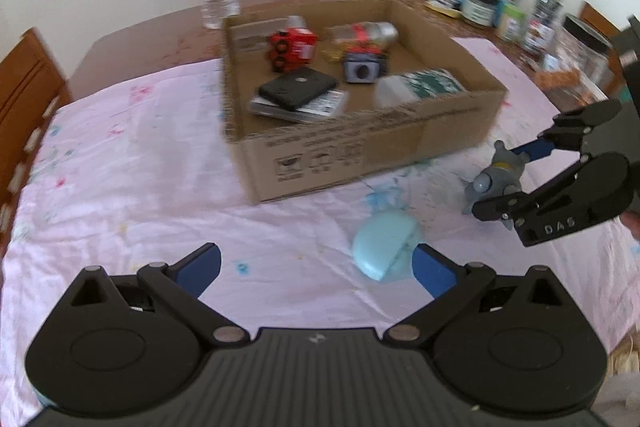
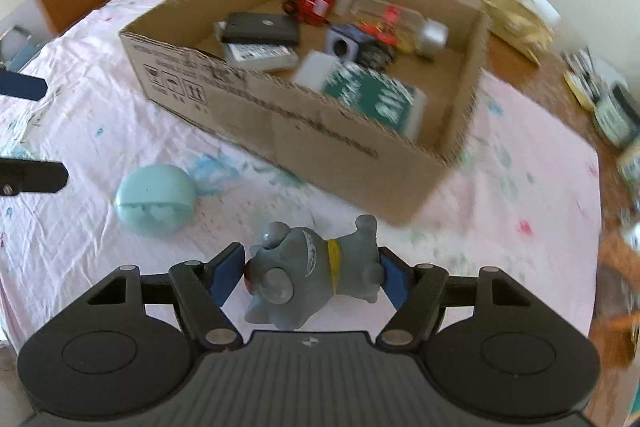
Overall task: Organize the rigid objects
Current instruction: 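Grasp the light blue round case with the left tool, then carry the blue case with the left tool while the right tool carries the elephant toward the box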
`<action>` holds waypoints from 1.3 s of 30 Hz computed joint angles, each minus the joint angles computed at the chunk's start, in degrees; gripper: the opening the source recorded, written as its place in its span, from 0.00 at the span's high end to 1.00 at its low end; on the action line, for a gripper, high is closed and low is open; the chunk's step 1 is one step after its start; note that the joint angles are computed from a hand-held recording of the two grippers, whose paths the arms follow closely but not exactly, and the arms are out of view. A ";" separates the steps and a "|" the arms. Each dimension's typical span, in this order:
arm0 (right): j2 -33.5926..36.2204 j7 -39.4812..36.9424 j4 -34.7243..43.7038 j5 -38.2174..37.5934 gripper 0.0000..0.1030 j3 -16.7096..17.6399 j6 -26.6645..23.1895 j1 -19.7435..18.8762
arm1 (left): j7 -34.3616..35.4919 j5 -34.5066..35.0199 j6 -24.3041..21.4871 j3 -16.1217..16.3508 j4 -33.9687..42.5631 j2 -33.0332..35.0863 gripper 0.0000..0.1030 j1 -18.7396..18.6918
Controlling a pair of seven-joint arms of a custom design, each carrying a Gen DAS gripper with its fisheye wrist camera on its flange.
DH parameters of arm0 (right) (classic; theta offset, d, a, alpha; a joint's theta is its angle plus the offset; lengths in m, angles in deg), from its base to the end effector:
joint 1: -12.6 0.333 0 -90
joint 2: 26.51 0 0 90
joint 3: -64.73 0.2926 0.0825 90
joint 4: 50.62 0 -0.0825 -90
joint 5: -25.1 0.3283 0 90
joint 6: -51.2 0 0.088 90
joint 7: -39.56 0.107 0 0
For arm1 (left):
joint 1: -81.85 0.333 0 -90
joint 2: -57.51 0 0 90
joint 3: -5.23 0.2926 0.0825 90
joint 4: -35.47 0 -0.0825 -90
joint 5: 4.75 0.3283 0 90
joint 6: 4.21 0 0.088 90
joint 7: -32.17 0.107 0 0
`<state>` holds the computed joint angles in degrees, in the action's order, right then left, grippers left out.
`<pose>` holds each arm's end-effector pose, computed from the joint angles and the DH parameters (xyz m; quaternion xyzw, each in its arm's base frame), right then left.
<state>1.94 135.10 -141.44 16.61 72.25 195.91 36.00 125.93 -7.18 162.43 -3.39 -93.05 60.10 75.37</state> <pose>0.5763 0.3294 0.4058 -0.8418 0.4911 -0.1239 0.1868 0.5135 -0.1351 0.4321 -0.5694 0.7631 -0.2451 0.1825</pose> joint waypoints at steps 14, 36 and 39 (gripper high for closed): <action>-3.70 7.82 -9.07 -2.66 0.00 -0.81 3.66 0.77 | 12.59 -1.14 2.56 -1.42 4.61 9.75 0.17 -1.90; -5.27 13.16 -14.66 -7.50 0.00 -1.30 12.26 0.69 | -3.74 2.98 2.89 4.84 3.84 9.23 0.49 -7.41; -4.83 9.37 -14.64 -6.10 0.00 0.18 13.55 -0.85 | -6.73 5.42 3.87 5.01 2.77 8.73 0.49 -7.31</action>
<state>-2.89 144.47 -156.08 10.51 72.43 209.46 35.14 119.20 -1.76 166.30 1.62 -90.28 68.83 68.05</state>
